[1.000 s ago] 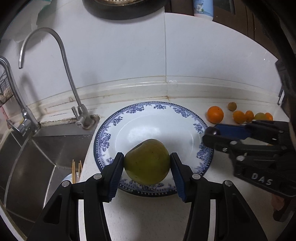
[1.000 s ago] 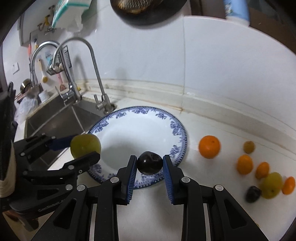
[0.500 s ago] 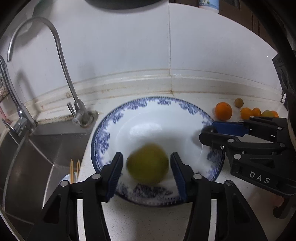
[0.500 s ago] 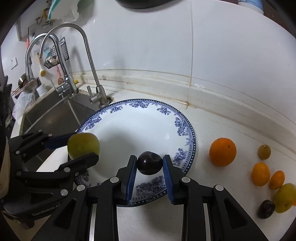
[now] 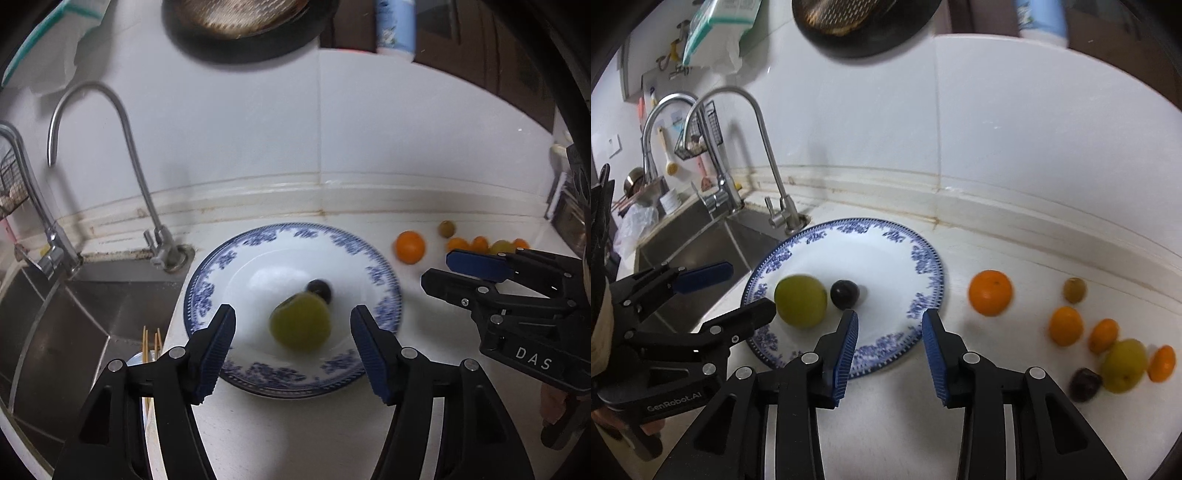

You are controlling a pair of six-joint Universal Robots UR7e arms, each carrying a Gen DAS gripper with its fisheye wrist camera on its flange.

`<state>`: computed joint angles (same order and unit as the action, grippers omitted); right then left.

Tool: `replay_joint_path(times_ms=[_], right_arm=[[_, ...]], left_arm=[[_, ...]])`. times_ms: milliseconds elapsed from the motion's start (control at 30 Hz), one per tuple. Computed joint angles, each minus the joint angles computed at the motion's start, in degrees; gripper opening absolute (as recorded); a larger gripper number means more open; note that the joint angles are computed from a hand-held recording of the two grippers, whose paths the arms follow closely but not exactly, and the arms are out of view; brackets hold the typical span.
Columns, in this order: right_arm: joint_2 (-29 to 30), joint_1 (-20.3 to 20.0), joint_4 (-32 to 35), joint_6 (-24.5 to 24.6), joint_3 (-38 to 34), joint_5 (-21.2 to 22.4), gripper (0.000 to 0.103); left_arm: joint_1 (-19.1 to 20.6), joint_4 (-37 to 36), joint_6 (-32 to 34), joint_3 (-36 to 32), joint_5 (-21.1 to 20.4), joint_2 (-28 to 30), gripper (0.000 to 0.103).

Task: Organize fruits
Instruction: 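Open the left tool to drop the pear while the right tool drops the plum onto the plate, then move both open tools back toward the remaining fruit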

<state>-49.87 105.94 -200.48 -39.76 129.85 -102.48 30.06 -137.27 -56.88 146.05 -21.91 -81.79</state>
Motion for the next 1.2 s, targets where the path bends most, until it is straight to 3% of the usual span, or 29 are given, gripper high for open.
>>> replay_joint_path(times_ms=[233,333,600,1033,1200], right_arm=[[-5.7,-0.4,-3.4,0.7,4.9,-0.1,0.038],[-8.2,-0.5,-4.9,1.4,6.9,-0.1,0.043],[-13.9,-0.9,-9.6,2.1,11.5,-1.9,0.043],[-16.9,-3.1,-14.4,3.1,14.5,-6.9,0.047],[-16.1,-5.4,-14.5,4.0,14.4,-8.4,0.047]], left_arm=[[-4.4,-0.8,1.0,-0.9,-0.2,1.0,0.067],[-6.0,-3.5,2.9,-0.9,-0.4,2.0,0.069],[-8.6,-14.1,10.9,-0.9,-2.2,6.6,0.071],[-7.2,-35.6,27.0,-2.3,-6.1,16.7,0.073],[-4.9,-48.2,39.8,-3.5,-7.9,22.5,0.073]])
